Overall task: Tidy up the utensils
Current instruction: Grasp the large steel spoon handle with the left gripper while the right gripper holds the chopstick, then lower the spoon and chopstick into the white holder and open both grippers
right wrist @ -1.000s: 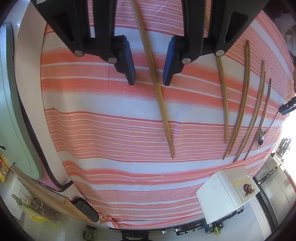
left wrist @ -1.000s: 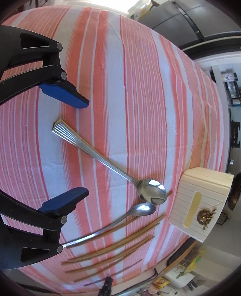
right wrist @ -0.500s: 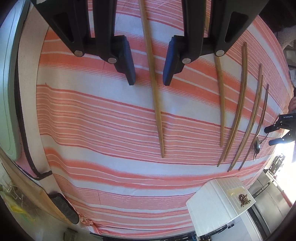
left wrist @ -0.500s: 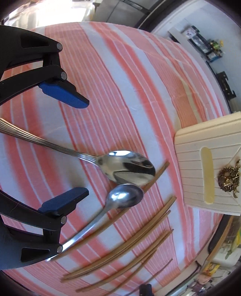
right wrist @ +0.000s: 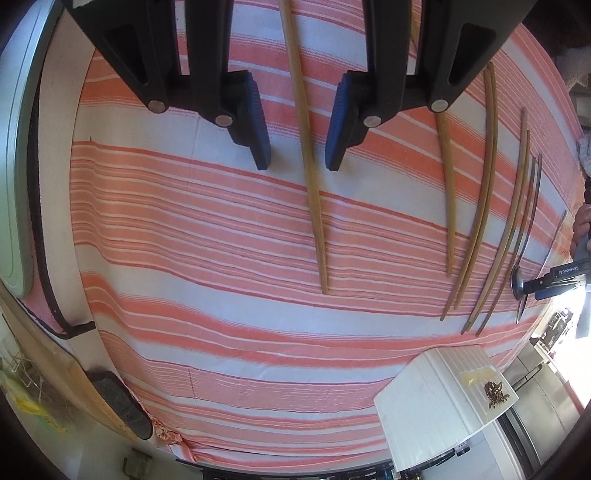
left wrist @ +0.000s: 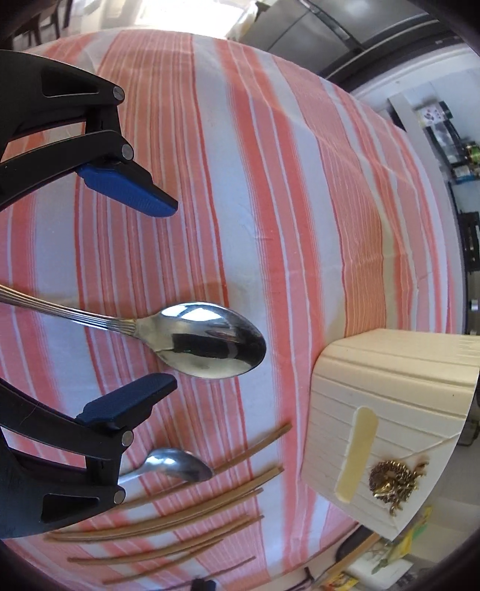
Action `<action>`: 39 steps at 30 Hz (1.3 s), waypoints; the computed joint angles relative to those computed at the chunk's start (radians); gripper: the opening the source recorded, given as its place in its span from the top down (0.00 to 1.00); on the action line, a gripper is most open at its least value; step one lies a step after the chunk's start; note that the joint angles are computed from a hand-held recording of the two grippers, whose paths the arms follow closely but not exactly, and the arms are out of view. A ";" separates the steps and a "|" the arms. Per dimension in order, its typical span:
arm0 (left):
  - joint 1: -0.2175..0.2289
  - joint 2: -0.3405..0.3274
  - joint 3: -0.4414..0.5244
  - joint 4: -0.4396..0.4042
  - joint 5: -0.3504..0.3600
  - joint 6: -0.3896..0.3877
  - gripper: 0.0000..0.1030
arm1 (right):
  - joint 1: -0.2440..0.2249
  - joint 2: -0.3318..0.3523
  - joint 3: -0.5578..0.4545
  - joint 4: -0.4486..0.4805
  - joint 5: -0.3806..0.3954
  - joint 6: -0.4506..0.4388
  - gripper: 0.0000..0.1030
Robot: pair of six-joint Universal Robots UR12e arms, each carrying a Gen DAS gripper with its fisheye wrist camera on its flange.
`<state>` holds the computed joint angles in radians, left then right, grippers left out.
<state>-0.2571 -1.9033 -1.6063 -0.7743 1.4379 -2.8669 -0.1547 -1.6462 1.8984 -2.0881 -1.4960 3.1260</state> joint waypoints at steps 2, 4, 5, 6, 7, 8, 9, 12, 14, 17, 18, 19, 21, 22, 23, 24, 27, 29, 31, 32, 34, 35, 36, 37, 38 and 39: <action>-0.002 0.006 -0.003 -0.027 -0.006 0.045 0.14 | 0.001 0.010 -0.017 0.030 0.004 -0.027 0.65; -0.007 -0.010 0.017 -0.034 0.006 0.079 0.11 | 0.008 0.021 -0.035 0.054 -0.012 -0.063 0.62; -0.010 -0.017 0.026 -0.037 0.010 0.086 0.10 | 0.017 0.034 -0.048 0.061 -0.028 -0.080 0.62; -0.011 -0.022 0.036 -0.049 0.007 0.089 0.10 | 0.028 0.050 -0.062 0.061 -0.044 -0.092 0.62; -0.013 -0.028 0.047 -0.062 0.004 0.083 0.10 | 0.033 0.064 -0.076 0.065 -0.049 -0.098 0.62; -0.013 -0.036 0.060 -0.075 -0.002 0.074 0.12 | 0.036 0.077 -0.089 0.063 -0.052 -0.093 0.62; -0.015 -0.044 0.074 -0.086 -0.004 0.065 0.14 | 0.038 0.092 -0.102 0.058 -0.053 -0.082 0.62; -0.025 -0.052 0.096 -0.094 -0.013 0.066 0.44 | 0.042 0.135 -0.147 0.068 -0.061 -0.044 0.71; -0.031 -0.054 0.098 -0.091 -0.002 0.081 0.59 | 0.045 0.155 -0.177 0.090 -0.052 -0.027 0.94; -0.028 -0.047 0.089 -0.069 -0.010 0.057 0.60 | 0.062 0.161 -0.187 0.067 -0.077 -0.009 0.94; -0.022 -0.037 0.076 -0.047 -0.023 0.044 0.60 | 0.064 0.152 -0.179 0.039 -0.074 0.000 0.94; -0.015 -0.025 0.062 -0.027 -0.043 0.033 0.60 | 0.069 0.138 -0.170 0.008 -0.065 0.016 0.94; -0.001 0.003 0.032 0.015 -0.080 0.018 0.60 | 0.071 0.103 -0.145 -0.070 -0.039 0.040 0.94; 0.007 0.020 0.014 0.039 -0.095 0.014 0.60 | 0.072 0.084 -0.133 -0.106 -0.031 0.049 0.94; 0.013 0.044 -0.012 0.064 -0.109 0.007 0.60 | 0.072 0.065 -0.122 -0.139 -0.023 0.059 0.94; 0.020 0.065 -0.032 0.088 -0.125 0.000 0.60 | 0.069 0.046 -0.113 -0.163 -0.015 0.068 0.94; 0.044 0.121 -0.091 0.164 -0.179 -0.027 0.60 | 0.071 -0.007 -0.090 -0.229 -0.006 0.094 0.94; 0.061 0.158 -0.126 0.204 -0.218 -0.049 0.60 | 0.069 -0.044 -0.068 -0.279 0.004 0.102 0.94; 0.077 0.172 -0.137 0.235 -0.256 -0.071 0.60 | 0.072 -0.073 -0.049 -0.328 0.001 0.110 0.94; 0.084 0.184 -0.147 0.250 -0.271 -0.081 0.60 | 0.076 -0.083 -0.043 -0.349 -0.002 0.115 0.94; 0.098 0.203 -0.166 0.277 -0.295 -0.094 0.60 | 0.084 -0.106 -0.029 -0.389 -0.012 0.125 0.94; 0.103 0.215 -0.175 0.282 -0.303 -0.098 0.60 | 0.087 -0.110 -0.027 -0.407 -0.015 0.128 0.94; 0.105 0.219 -0.175 0.288 -0.309 -0.102 0.60 | 0.092 -0.110 -0.027 -0.429 -0.021 0.132 0.94; 0.107 0.222 -0.175 0.288 -0.314 -0.102 0.60 | 0.095 -0.108 -0.029 -0.449 -0.026 0.135 0.94; 0.109 0.224 -0.172 0.287 -0.318 -0.098 0.60 | 0.097 -0.105 -0.031 -0.464 -0.029 0.136 0.94; 0.109 0.224 -0.168 0.285 -0.321 -0.096 0.60 | 0.100 -0.102 -0.034 -0.481 -0.032 0.139 0.94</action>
